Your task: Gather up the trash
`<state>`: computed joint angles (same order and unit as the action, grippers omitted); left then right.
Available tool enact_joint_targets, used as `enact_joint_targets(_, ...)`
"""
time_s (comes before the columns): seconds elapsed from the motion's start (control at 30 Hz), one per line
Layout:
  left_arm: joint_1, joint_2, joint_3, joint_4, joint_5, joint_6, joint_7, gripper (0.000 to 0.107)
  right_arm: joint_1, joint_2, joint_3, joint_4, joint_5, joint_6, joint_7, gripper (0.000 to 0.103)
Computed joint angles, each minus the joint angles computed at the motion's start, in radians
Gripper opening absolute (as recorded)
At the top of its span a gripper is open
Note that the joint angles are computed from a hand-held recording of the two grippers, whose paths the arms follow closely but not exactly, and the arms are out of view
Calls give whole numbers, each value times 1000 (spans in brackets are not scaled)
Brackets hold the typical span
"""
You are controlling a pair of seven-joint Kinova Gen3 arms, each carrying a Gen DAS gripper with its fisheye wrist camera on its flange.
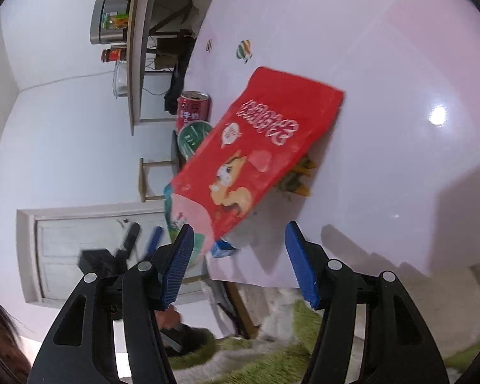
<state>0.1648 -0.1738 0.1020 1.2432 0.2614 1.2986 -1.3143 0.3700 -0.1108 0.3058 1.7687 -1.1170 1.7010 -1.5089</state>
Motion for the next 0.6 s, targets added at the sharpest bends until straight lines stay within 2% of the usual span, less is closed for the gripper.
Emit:
enact_joint_targets(0.17, 16, -15, -2, 61, 42, -97, -30, 86, -23, 9, -30, 23, -33, -46, -57, 58)
enact_joint_targets(0.37, 32, 19, -36, 64, 138, -183, -111, 85, -39, 6, -38, 46, -35, -84, -81, 58)
enact_joint_targets(0.43, 34, 41, -39, 53, 172, -174, -137, 74, -42, 7, -40, 56, -37, -104, -87, 56)
enact_joint_targets(0.53, 30, 70, -56, 58, 266, -149, -192, 61, -44, 9, -40, 65, -42, -120, -93, 47)
enact_joint_targets(0.6, 23, 79, -64, 75, 336, -140, -237, 57, -46, 12, -41, 61, -45, -126, -91, 42)
